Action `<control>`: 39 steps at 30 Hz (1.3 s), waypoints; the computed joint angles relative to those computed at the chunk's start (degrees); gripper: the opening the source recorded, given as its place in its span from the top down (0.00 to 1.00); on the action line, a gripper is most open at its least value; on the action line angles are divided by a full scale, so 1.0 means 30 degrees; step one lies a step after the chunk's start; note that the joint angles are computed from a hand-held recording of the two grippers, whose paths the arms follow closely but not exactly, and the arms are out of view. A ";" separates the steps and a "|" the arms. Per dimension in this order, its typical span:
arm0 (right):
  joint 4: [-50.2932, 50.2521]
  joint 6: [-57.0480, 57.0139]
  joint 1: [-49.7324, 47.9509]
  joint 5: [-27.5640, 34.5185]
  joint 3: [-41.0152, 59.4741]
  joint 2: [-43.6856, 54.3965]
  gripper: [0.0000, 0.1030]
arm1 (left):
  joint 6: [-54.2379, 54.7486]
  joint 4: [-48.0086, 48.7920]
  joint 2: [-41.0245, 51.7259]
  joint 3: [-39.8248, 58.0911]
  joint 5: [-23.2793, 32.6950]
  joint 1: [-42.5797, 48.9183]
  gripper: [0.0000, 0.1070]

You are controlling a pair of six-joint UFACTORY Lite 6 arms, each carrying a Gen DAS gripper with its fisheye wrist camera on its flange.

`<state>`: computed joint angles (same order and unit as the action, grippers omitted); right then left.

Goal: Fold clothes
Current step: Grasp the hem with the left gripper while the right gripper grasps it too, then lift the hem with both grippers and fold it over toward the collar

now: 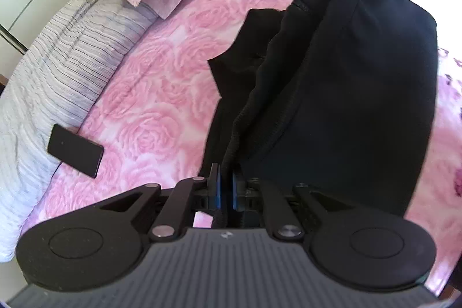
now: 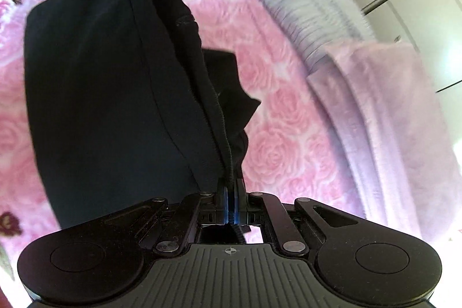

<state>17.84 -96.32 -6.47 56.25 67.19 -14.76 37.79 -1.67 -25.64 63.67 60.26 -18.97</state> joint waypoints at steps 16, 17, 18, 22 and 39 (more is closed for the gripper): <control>-0.0997 0.2915 0.2373 -0.1054 1.1086 1.3784 0.99 | 0.0551 -0.0630 1.1963 0.5944 -0.3608 0.1920 0.93; -0.0995 0.3001 0.2423 -0.1104 1.1801 1.4684 0.99 | 0.0421 -0.0500 1.2649 0.6269 -0.3863 0.1876 0.93; -0.1002 0.3089 0.2471 -0.1199 1.2475 1.5583 0.99 | 0.0226 -0.0422 1.3325 0.6506 -0.4166 0.1835 0.93; -0.0794 0.4010 0.2467 -0.1927 1.4158 1.8505 0.99 | -0.0794 -0.0012 1.4877 0.6342 -0.5593 0.1673 0.90; 0.3445 1.1075 -0.2121 -0.3202 1.0418 1.4946 0.43 | -0.7867 0.2630 0.9559 0.2188 -0.6283 0.3528 0.67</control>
